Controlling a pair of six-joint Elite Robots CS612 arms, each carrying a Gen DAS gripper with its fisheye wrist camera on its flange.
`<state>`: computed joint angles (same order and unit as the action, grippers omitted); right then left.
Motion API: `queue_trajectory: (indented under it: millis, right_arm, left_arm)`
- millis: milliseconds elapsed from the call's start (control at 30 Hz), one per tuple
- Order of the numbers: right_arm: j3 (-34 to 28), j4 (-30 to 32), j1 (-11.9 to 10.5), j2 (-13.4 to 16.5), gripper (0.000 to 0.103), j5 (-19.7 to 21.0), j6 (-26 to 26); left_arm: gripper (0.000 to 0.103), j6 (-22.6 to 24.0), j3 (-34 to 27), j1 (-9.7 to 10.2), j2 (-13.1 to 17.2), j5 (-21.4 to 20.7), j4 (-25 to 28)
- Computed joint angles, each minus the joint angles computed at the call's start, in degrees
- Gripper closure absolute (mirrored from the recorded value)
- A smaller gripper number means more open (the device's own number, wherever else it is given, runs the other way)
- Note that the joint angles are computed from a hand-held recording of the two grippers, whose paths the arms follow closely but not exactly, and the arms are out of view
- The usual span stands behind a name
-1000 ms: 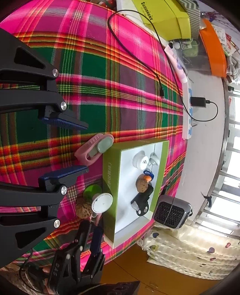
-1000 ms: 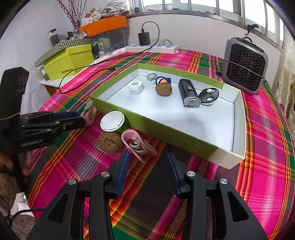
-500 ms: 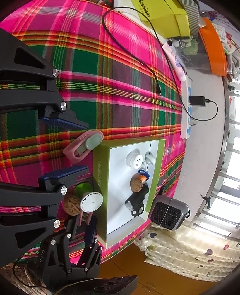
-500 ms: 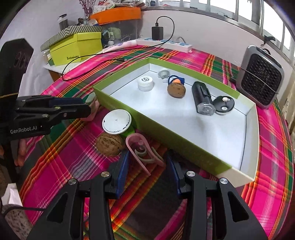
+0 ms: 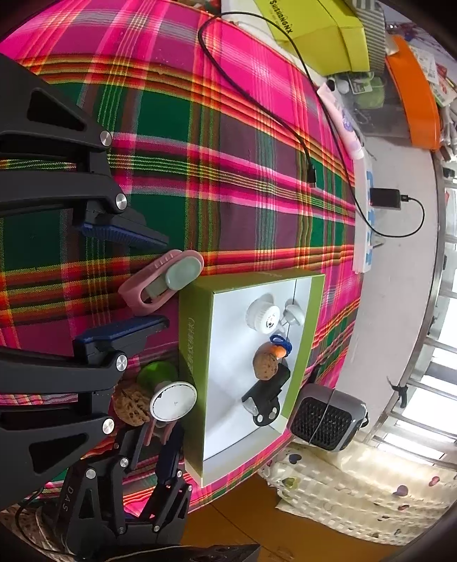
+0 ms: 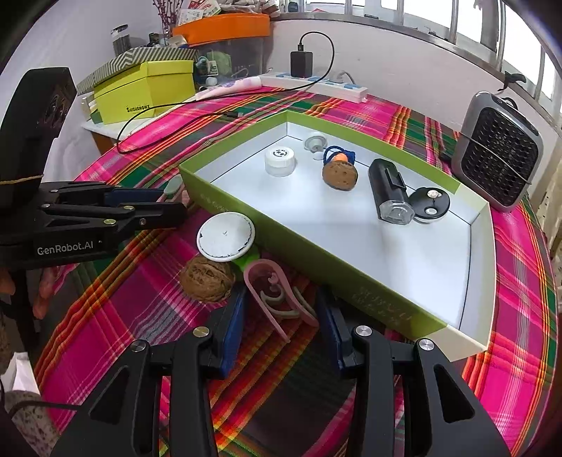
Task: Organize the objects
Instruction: 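Move the left tool to the pink clip while the right tool moves to the pink loop holder, then close the left tool on the pink clip while the right tool grips the pink loop holder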
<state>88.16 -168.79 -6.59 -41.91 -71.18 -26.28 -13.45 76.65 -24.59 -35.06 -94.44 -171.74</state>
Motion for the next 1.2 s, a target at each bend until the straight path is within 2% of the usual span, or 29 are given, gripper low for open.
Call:
queue_trajectory:
  millis: [200, 467, 1200]
  right_arm:
    - [0.47, -0.86, 0.00, -0.15, 0.075, -0.57, 1.40]
    - [1.03, -1.65, -0.03, -0.31, 0.079, -0.45, 1.83]
    - [4.20, -3.30, -0.62, -1.88, 0.079, -0.86, 3.77]
  left_arm:
    - [0.072, -0.64, 0.34, 0.07, -0.11, 0.69, -0.33]
    - [0.086, -1.07, 1.06, 0.20, -0.33, 1.30, -1.04]
    - [0.087, 1.76, 5.94, -0.24, -2.70, -0.87, -2.96]
